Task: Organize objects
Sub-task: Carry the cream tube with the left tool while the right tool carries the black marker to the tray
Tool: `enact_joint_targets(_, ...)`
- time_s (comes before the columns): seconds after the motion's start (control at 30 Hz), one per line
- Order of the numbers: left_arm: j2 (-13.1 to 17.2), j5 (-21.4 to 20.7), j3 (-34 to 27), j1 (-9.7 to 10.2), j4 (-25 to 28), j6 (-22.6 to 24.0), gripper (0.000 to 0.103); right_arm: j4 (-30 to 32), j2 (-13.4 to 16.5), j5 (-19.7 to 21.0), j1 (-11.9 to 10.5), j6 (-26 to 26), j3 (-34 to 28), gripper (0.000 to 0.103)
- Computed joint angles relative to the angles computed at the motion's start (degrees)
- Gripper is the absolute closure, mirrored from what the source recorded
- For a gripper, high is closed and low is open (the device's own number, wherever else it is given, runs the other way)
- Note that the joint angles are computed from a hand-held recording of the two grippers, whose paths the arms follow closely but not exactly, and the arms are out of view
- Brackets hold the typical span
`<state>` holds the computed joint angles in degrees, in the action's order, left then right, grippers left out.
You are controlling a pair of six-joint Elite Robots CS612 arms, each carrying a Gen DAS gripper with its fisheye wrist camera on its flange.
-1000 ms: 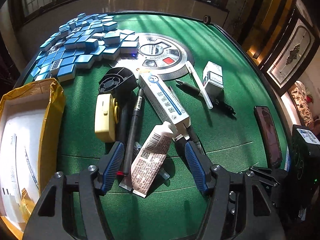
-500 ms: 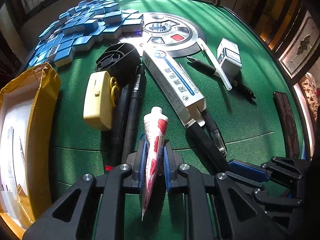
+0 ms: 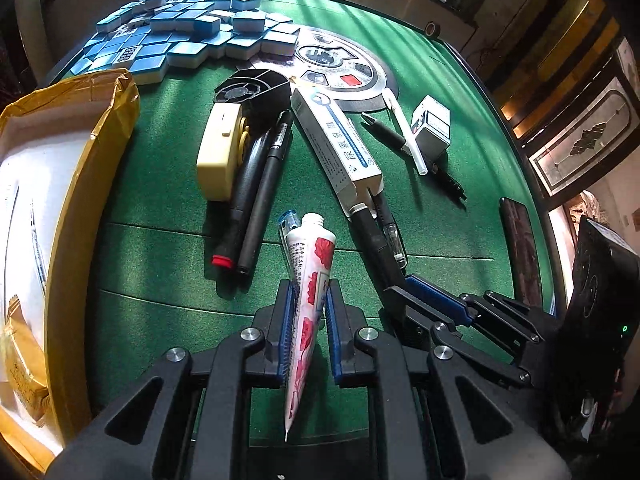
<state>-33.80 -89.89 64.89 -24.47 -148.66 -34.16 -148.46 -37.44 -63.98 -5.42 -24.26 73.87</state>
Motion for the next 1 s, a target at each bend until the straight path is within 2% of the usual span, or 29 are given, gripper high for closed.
enact_joint_targets(0.13,-2.3,-1.5,4.8,0.47,-4.1,-1.0,0.09,-1.4,-0.8,1.1,-0.2,4.0,1.9,0.089)
enact_joint_targets(0.33,-7.0,-2.5,12.8,1.78,-12.6,-3.0,0.09,-4.9,-3.3,7.0,0.0,7.0,5.1,0.089)
enact_joint_targets(0.47,-9.5,-1.4,17.0,2.81,-17.6,-5.1,0.09,-4.1,-5.0,10.9,1.4,3.9,6.1,0.089)
enact_joint_targets(0.67,-11.9,0.3,21.0,4.74,-21.2,-9.1,0.09,2.4,-5.6,14.0,3.6,-0.8,4.9,0.089)
enact_joint_targets(0.8,-12.4,2.0,22.2,6.18,-21.8,-11.7,0.09,7.2,-4.8,15.3,4.9,-3.3,2.7,0.089)
enact_joint_targets(1.0,-11.7,1.8,22.1,8.49,-22.7,-15.7,0.09,11.9,-3.3,15.0,7.0,-5.1,-0.7,0.089)
